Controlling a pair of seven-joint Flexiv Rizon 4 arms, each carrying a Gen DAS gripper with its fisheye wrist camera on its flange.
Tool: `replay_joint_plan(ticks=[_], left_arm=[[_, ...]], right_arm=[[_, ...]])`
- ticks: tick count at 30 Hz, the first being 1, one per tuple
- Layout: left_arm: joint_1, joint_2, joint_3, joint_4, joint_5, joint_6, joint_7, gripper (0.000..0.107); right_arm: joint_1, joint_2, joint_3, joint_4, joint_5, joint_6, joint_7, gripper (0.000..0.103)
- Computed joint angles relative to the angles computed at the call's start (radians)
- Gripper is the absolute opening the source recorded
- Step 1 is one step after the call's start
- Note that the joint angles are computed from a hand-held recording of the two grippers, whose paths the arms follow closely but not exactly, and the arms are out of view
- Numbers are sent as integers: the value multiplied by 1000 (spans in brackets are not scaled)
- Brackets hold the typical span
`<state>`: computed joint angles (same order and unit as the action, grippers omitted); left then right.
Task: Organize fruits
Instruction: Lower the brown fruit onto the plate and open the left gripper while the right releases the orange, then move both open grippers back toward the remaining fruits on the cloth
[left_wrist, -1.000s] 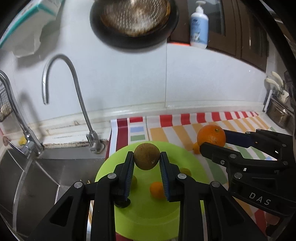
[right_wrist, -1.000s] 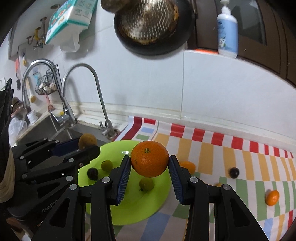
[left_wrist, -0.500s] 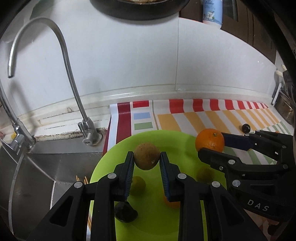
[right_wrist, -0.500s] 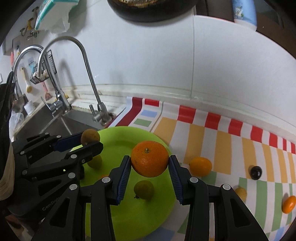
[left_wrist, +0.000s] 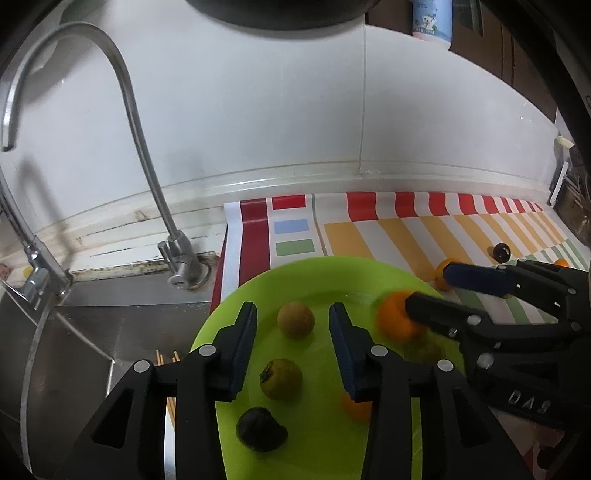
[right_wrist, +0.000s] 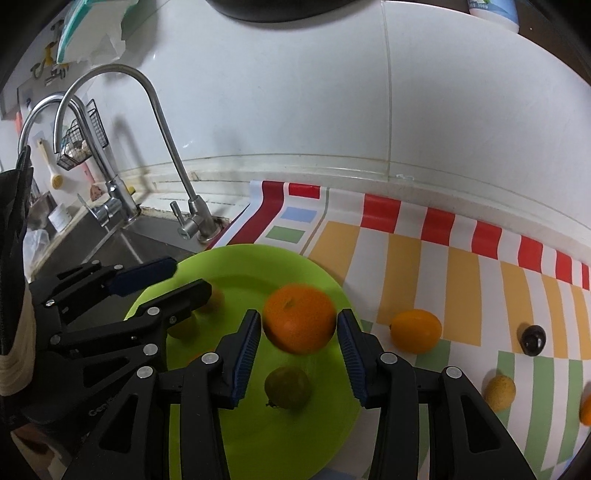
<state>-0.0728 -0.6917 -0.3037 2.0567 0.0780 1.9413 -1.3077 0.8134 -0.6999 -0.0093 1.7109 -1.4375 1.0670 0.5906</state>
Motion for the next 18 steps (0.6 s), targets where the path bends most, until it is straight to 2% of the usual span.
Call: replay_joint_plan(ticks=[6, 15, 18], left_arm=[[29, 60, -23, 68, 22, 25, -29, 45], [76, 151, -70, 150, 82, 61, -109, 46], [73, 187, -67, 181, 100, 81, -140, 53]], right_arm=[[18, 60, 15, 53, -29, -85, 48, 49], [46, 142, 82, 117, -31, -251, 74, 49], [58, 170, 106, 140, -23, -304, 86, 49]])
